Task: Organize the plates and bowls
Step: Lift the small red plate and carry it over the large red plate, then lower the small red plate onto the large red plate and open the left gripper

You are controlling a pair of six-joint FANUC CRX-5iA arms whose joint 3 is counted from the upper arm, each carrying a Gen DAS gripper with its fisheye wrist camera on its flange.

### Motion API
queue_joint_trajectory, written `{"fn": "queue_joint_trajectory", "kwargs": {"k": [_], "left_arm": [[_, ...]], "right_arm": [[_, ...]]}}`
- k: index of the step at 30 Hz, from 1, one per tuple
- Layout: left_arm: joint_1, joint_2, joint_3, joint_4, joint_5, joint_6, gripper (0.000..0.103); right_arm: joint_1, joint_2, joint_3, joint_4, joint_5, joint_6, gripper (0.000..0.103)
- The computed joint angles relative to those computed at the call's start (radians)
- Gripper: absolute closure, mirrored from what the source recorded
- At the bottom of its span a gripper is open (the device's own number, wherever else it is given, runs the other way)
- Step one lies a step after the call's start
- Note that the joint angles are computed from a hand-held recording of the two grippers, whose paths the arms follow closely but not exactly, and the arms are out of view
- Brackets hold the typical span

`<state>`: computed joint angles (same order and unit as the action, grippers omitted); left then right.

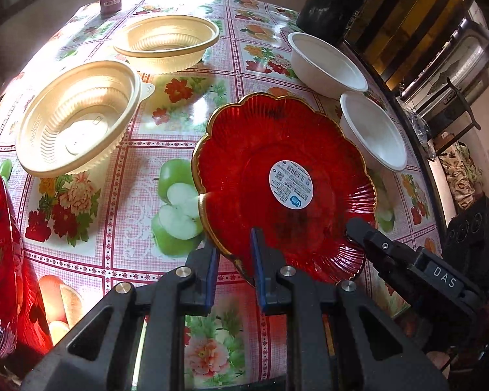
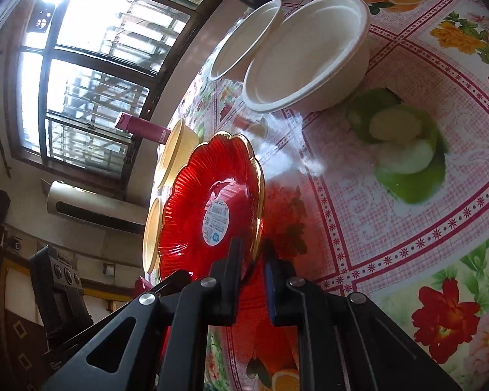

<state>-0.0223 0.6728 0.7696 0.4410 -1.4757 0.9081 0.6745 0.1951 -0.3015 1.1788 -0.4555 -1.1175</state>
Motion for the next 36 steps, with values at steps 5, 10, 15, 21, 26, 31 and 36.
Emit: {"fn": "queue_joint_trajectory", "kwargs": {"k": [5,10,15,21,26,31,36], "left_arm": [[0.029,-0.092,-0.129,0.027,0.074,-0.063,0.086],[0.052,-0.121,-0.163,0.062,0.118,-0.091,0.086],[0.086,-0.163,-0.218,0.097,0.171,-0.134,0.086],[0.145,-0.203,-0.272,0.143,0.218,-0.177,0.086],[0.189,-0.227,-0.302,0.171,0.264,-0.204,0.086],[0.234,-0.240,-0.317,0.186,0.287,-0.228,0.085],[0.281,-0.247,-0.331,0.185,0.327,-0.241,0.085]], "right_arm": [[0.028,0.000,0.021,0.000,-0.026,0.024,0.091],[0.061,0.017,0.075,-0.025,-0.060,0.098,0.091],[0.088,0.047,0.145,-0.057,-0.085,0.181,0.091],[0.113,0.105,0.263,-0.121,-0.103,0.323,0.091],[0.137,0.176,0.398,-0.203,-0.126,0.475,0.091],[0.159,0.262,0.550,-0.308,-0.149,0.632,0.091],[0.179,0.375,0.757,-0.469,-0.190,0.848,0.091]]}}
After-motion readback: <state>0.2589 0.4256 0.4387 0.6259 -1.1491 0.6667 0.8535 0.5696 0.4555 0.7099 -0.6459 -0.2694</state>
